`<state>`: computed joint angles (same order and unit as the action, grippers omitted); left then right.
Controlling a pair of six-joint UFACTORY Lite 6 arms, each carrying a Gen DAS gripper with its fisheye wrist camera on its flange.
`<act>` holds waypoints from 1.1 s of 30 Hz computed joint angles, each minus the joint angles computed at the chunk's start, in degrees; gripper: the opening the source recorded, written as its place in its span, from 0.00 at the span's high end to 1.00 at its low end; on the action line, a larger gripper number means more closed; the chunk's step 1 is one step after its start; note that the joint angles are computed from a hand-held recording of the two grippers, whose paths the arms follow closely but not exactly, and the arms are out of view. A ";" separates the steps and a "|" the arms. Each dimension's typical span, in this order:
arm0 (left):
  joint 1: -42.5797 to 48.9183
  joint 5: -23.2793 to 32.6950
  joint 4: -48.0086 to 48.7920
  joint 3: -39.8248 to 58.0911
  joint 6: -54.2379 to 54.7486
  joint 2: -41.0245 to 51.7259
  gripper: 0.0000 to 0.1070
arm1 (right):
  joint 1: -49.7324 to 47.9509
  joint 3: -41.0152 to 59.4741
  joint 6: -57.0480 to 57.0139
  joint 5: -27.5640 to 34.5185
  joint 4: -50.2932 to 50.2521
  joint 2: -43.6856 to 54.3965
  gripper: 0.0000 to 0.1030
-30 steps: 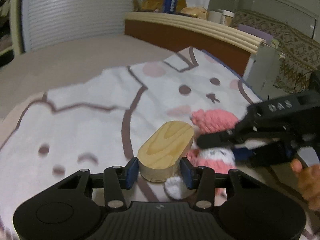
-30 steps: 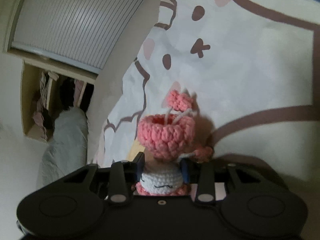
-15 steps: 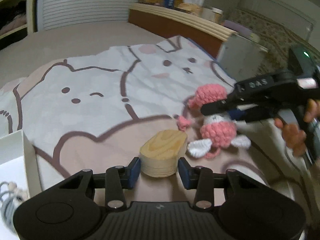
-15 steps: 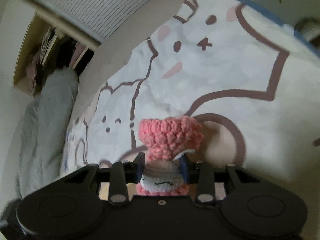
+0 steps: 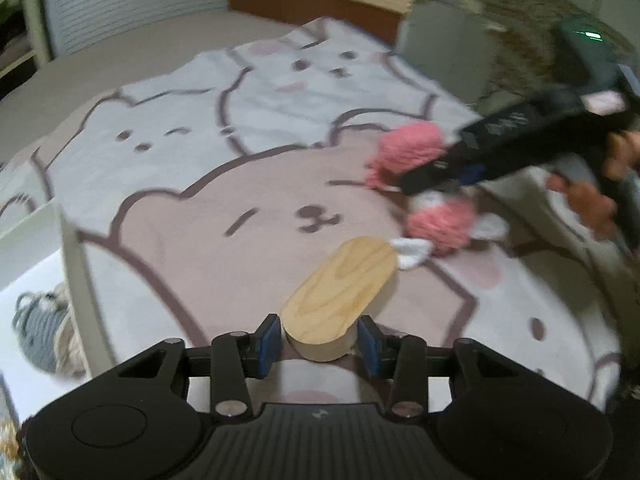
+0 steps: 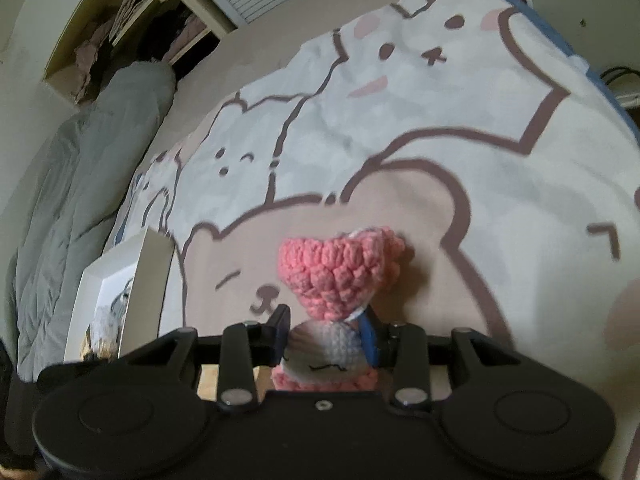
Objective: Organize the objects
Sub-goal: 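Grasp the wooden oval block with the left tool while the right tool grasps the pink crocheted toy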
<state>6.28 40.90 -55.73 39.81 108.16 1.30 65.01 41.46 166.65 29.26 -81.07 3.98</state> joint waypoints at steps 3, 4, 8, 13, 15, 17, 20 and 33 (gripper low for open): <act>-1.50 -6.58 -4.19 -1.33 -0.51 -0.81 0.32 | 0.51 1.73 0.24 0.13 -0.21 1.14 0.63; -1.89 -8.56 -5.74 -1.68 -1.11 -0.92 0.31 | 0.79 2.35 -0.16 0.33 0.11 1.46 0.63; -1.26 -10.12 -6.90 -1.70 -7.59 -1.08 0.21 | 1.97 4.23 -0.64 0.47 0.89 2.58 0.63; 0.41 -5.40 -7.52 -4.92 -11.27 -5.61 0.06 | 3.57 6.51 -5.85 1.06 5.65 3.28 0.63; -0.99 -5.59 -9.75 -6.57 -10.77 -7.20 0.05 | 4.31 6.90 -8.15 1.91 7.67 2.77 0.63; -2.89 -6.15 -12.71 -7.70 -9.61 -7.42 0.05 | 5.17 7.35 -10.74 3.29 10.07 2.26 0.63; -6.01 -7.54 -16.05 -8.19 -9.43 -6.51 0.05 | 6.58 10.16 -22.37 7.35 18.54 2.64 0.63; -16.49 -20.28 -43.01 -11.17 12.81 -2.69 0.05 | 5.17 7.22 -32.69 4.78 26.08 1.49 0.63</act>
